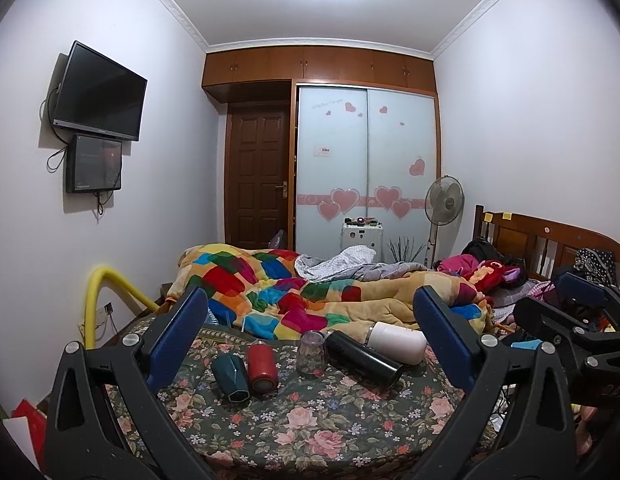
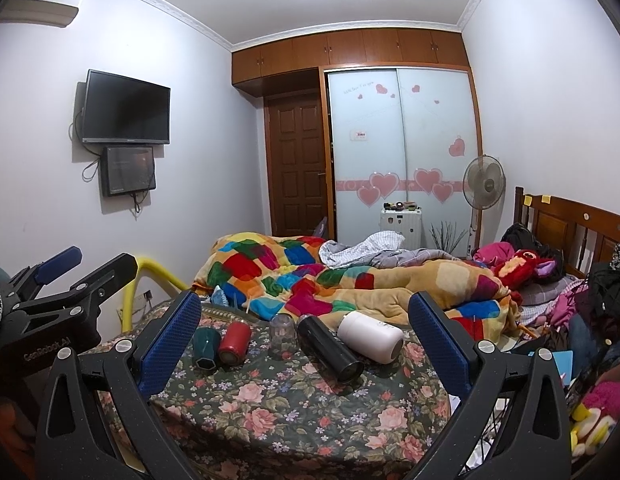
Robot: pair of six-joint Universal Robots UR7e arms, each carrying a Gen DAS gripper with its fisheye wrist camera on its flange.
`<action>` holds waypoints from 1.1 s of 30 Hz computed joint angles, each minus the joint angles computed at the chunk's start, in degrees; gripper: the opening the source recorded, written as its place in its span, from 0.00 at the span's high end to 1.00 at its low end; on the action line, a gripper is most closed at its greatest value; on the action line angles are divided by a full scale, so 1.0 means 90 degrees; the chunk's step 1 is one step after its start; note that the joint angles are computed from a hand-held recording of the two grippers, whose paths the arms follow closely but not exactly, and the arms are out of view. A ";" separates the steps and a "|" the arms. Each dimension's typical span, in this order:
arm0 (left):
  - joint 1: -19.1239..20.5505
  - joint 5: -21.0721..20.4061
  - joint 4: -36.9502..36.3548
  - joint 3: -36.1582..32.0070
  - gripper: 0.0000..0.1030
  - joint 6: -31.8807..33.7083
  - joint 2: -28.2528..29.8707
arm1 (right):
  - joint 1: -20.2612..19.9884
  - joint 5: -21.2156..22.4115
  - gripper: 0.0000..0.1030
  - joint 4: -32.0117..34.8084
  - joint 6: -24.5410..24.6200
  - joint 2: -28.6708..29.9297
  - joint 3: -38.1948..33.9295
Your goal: Flip cup upright
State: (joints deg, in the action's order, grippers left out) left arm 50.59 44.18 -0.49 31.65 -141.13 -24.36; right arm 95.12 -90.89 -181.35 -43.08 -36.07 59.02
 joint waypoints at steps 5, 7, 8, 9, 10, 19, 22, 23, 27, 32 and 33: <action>0.0006 0.0011 -0.0026 0.0044 0.00 0.0002 -0.0023 | 0.0002 -0.0003 0.00 0.0013 0.0006 0.0009 -0.0022; 0.0014 0.0012 -0.0072 0.0080 0.00 0.0003 -0.0035 | 0.0002 -0.0004 0.00 -0.0008 0.0003 0.0009 -0.0011; 0.0018 0.0010 -0.0079 0.0083 0.00 -0.0003 -0.0036 | 0.0003 -0.0004 0.00 -0.0007 0.0006 0.0011 -0.0012; 0.0025 0.0018 -0.0066 0.0070 0.00 -0.0019 -0.0033 | 0.0001 0.0002 0.00 -0.0002 0.0007 0.0004 -0.0007; 0.0018 0.0011 -0.0080 0.0082 0.00 -0.0007 -0.0033 | 0.0004 -0.0007 0.00 -0.0005 0.0003 0.0011 -0.0010; 0.0036 0.0022 -0.0098 0.0089 0.00 -0.0035 -0.0027 | 0.0017 -0.0041 0.00 0.0037 -0.0033 0.0014 -0.0037; 0.0061 0.0028 0.0017 -0.0060 0.00 -0.0093 0.0050 | 0.0043 -0.0095 0.00 0.0129 -0.0055 0.0074 -0.0141; 0.0066 0.0016 0.0049 -0.0122 0.00 -0.0102 0.0086 | 0.0044 -0.0112 0.00 0.0167 -0.0062 0.0097 -0.0184; 0.0118 -0.0052 0.0231 -0.0471 0.00 -0.0190 0.0273 | 0.0030 -0.0151 0.00 0.0293 -0.0070 0.0194 -0.0338; 0.0270 -0.0093 0.0953 -0.1529 0.00 -0.0500 0.0774 | 0.0011 -0.0279 0.00 0.0597 -0.0074 0.0437 -0.0747; 0.0312 -0.0124 0.1325 -0.2148 0.00 -0.0580 0.1081 | 0.0002 -0.0315 0.00 0.0691 -0.0067 0.0505 -0.0865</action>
